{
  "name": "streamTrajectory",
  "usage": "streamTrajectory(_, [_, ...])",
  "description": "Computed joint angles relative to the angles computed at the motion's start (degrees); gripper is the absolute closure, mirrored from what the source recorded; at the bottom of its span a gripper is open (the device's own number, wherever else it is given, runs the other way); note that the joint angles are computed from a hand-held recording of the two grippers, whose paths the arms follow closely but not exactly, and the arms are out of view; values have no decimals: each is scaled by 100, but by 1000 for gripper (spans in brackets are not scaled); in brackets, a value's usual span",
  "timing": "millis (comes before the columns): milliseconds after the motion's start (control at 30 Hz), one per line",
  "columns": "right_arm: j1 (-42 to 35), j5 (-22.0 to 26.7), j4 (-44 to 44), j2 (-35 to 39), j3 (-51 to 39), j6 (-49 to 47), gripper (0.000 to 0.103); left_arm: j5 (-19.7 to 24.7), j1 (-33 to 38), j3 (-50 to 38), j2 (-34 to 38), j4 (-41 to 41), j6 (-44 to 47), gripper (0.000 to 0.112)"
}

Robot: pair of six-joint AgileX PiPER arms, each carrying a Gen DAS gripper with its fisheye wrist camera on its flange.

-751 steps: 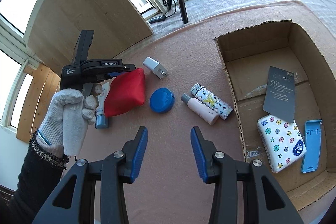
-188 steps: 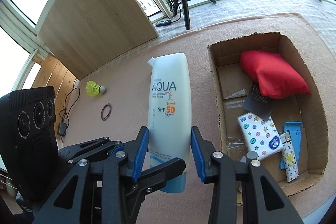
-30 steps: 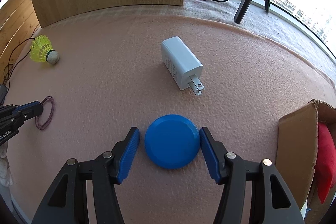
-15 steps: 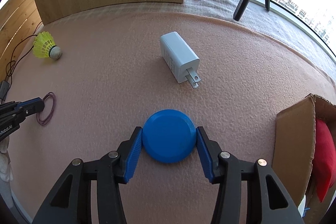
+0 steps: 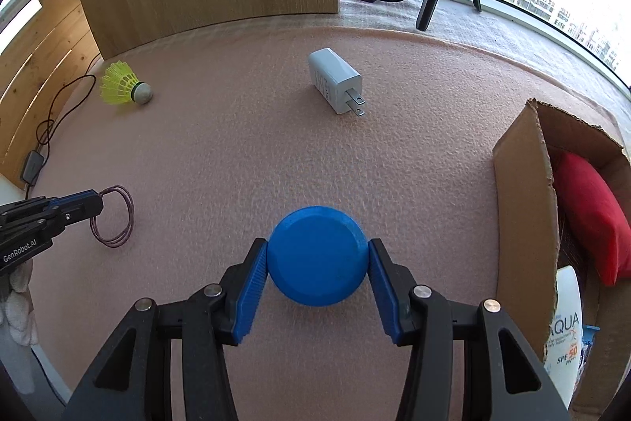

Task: Organize objects
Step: 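Carry the blue lid and rubber band into the box and open both grippers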

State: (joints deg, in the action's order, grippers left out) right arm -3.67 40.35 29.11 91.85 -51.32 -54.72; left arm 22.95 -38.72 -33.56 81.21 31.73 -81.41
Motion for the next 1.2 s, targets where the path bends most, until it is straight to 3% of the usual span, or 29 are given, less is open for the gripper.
streamTrajectory(267, [-1215,1041,454,-760,-51,-820,57,738,-803,-1089,47,116,-5,109])
streamTrajectory(533, [-2561,1868,682,-894,-607,-1533,57,918,-1223,-2943,1197,-175,734,109])
streamTrajectory(833, [-3756,2064,664,-261,-1319,-1896,57,1128,-1572,-5386,2971,-1194,2032,109])
streamTrajectory(1200, [-4231,2162,515,511,-1921,-1971,57,2424,-1348,-8651,5063,-1787,3020,109])
